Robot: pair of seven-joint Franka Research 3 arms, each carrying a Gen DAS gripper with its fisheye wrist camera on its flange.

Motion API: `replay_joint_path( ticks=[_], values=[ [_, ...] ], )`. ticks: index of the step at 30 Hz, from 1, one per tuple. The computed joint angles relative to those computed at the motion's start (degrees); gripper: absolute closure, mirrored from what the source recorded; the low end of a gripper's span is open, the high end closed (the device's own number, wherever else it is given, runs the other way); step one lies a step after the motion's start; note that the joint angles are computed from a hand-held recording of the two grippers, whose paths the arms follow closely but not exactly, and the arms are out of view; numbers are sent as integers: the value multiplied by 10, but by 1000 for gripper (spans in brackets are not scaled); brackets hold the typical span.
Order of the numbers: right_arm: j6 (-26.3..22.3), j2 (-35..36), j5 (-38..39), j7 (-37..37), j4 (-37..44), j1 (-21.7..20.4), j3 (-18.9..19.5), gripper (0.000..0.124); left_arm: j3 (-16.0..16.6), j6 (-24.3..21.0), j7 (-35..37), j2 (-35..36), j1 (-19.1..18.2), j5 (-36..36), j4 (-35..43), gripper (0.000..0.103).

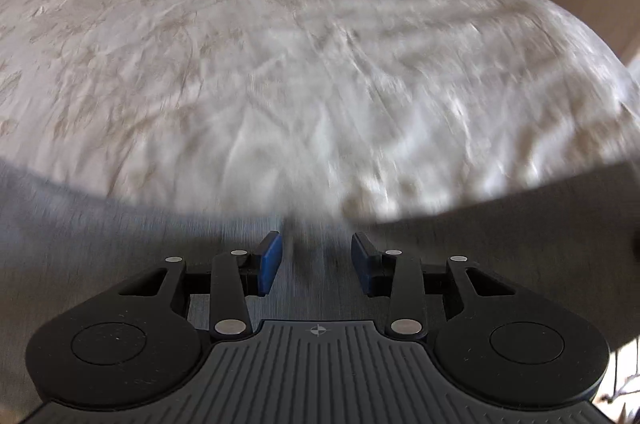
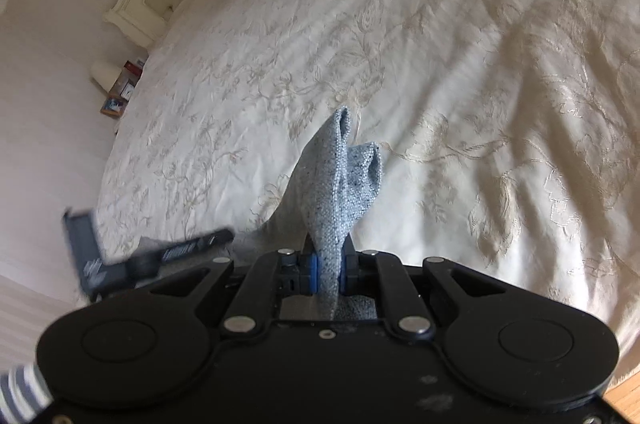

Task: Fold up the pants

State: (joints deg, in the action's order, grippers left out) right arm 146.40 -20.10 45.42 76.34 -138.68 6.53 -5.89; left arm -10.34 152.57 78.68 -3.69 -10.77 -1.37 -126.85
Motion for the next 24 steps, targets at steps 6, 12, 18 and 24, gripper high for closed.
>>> replay_joint_path(
  ticks=[6, 12, 18, 24],
  values=[
    [4, -15, -35, 55, 0, -6, 17, 113, 8, -75, 86, -33, -19, -51, -52, 66],
    [21, -21, -99, 134, 12, 1, 53, 113, 34, -81, 216, -45, -14, -175, -54, 66],
    [54, -8, -171, 251, 61, 34, 111, 113, 90, -99, 334, -85, 22, -241, -56, 66],
    [124, 88, -193, 320, 161, 121, 157, 113, 137, -146, 376, -112, 91, -237, -51, 65]
  ],
)
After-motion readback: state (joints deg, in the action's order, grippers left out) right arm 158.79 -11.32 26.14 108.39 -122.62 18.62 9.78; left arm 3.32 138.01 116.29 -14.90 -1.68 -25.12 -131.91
